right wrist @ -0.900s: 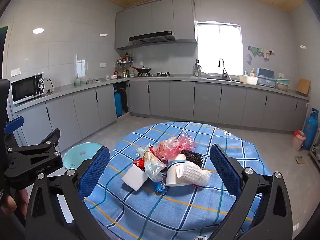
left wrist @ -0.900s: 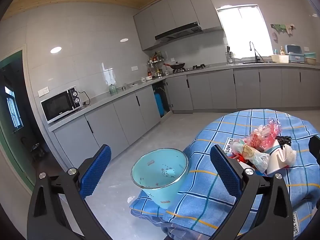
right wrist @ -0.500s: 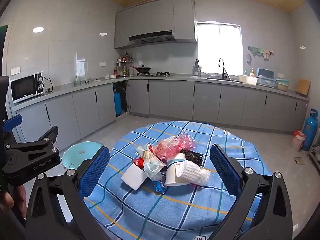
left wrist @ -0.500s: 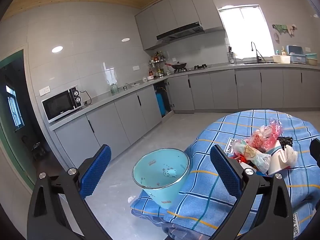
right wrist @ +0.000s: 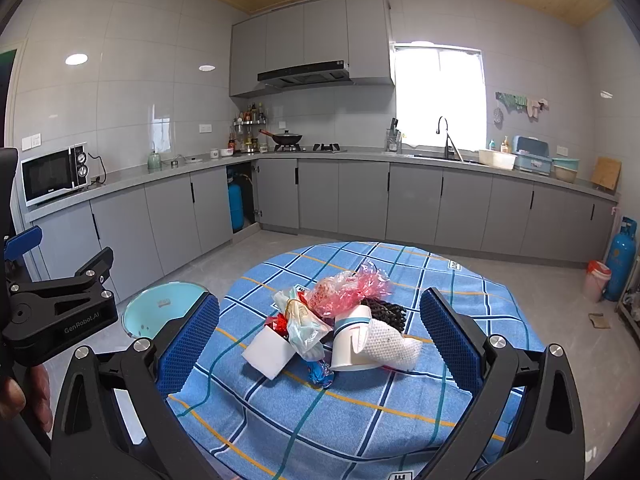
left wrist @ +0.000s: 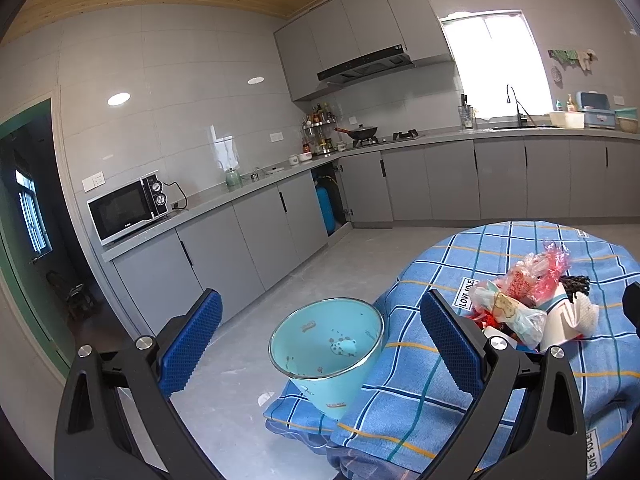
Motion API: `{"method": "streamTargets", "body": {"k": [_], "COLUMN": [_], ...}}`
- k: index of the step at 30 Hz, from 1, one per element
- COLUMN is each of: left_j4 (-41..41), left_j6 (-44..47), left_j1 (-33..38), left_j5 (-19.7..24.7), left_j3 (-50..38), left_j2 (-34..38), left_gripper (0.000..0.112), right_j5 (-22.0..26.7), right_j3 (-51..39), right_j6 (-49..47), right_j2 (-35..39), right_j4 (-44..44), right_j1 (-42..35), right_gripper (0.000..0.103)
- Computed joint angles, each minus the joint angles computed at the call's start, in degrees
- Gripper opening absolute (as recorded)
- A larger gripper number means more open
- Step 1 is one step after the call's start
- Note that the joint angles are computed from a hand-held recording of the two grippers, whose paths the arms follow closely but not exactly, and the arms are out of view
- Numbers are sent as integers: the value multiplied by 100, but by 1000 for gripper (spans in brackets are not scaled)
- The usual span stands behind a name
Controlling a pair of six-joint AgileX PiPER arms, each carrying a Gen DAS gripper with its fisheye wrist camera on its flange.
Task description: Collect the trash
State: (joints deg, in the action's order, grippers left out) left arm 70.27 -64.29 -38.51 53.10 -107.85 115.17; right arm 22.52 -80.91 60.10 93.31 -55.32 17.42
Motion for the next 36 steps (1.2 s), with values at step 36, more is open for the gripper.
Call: {"method": "streamTargets", "body": {"k": [36], "left_j4": [37], "left_j6": [-54], "left_j1": [49], "left_j5": [9], "left_j3": [4], "left_j2": [-60], "left_gripper": [98], "right_j5": [32], "right_j3": [10], "right_j6": [90], "right_j2": [3], "right_j4": [-84], "right_j1": [38], "right_gripper": [99]}}
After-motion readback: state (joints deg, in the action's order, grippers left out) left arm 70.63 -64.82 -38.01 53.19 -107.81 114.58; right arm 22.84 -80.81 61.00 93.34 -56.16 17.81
